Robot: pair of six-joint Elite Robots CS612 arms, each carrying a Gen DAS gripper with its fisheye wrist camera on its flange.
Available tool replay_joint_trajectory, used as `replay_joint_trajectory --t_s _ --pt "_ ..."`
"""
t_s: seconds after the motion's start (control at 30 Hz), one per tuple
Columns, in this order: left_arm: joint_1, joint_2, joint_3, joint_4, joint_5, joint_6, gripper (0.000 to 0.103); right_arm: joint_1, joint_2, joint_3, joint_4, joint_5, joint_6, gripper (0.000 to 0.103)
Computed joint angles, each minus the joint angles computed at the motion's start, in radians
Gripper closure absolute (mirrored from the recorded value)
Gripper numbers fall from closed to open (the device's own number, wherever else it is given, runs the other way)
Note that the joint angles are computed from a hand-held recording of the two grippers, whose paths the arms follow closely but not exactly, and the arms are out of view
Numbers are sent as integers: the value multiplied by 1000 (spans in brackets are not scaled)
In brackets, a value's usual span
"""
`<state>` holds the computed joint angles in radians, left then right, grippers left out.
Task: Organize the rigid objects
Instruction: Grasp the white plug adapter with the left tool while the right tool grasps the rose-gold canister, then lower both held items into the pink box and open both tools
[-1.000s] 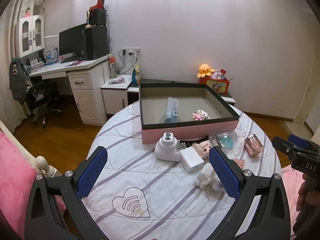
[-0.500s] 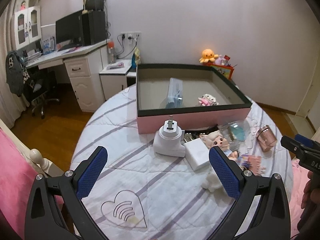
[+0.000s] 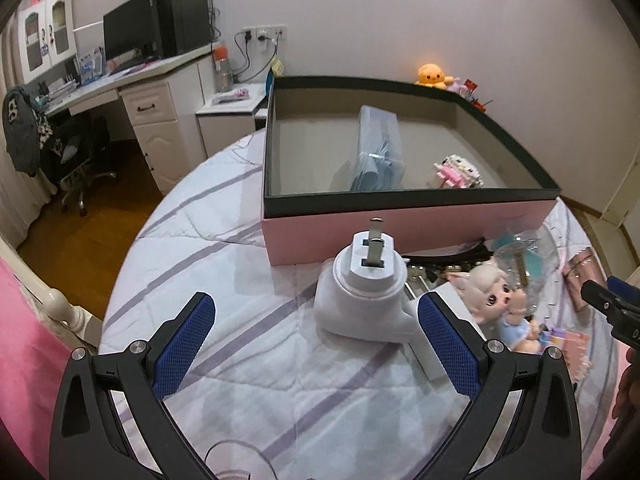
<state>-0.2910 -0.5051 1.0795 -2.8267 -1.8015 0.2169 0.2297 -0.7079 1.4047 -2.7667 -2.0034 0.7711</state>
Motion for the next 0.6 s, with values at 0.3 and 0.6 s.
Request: replay_joint_trajectory --t_s 0.3,0.6 --pt "-1 45 -80 84 -45 -24 15 -14 26 -25 23 33 -10 23" --pt "5 34 -66 99 -92 -1 55 -10 17 1 -39 41 -38 56"
